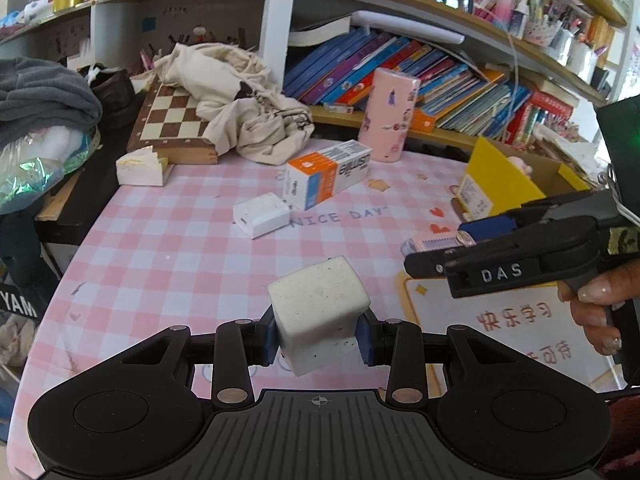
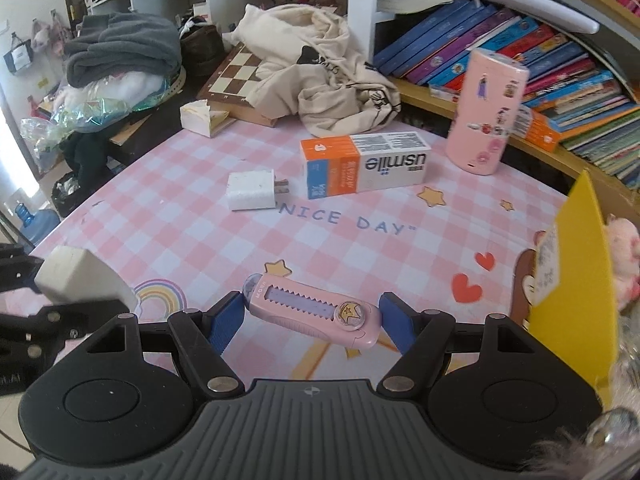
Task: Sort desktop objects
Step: 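Lift and carry the white cube and pink clip over the yellow box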
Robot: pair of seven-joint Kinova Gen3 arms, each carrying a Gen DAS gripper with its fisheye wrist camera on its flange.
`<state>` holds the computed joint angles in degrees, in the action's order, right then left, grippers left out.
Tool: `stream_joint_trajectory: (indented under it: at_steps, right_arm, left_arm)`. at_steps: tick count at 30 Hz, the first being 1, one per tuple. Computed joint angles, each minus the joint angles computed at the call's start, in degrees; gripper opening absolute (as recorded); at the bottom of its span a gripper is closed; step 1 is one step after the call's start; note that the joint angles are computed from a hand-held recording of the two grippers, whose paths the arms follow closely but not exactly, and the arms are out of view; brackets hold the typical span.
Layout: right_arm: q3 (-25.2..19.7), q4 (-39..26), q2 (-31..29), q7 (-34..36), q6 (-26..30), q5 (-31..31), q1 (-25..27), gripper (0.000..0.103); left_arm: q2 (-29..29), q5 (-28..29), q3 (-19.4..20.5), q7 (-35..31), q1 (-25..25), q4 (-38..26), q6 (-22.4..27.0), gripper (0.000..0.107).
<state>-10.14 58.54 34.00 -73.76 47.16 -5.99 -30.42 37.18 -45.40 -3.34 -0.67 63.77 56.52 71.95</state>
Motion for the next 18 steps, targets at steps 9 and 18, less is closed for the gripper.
stream_joint_trajectory:
  at_steps: [9,18]
  right_arm:
    - [-0.4,10.7,-6.8,-2.4,-4.7,-1.2,1.7,0.072]
    - [-0.4,17.8,-11.1,-5.2,-7.1,-0.4,1.9,0.072]
  left_arm:
    - [0.1,-1.8,0.1,-0.3,2.6,-1.1,0.6,0.036]
    - [0.3,-2.3,0.2,-0.7,4.3,-1.4,0.7,0.036]
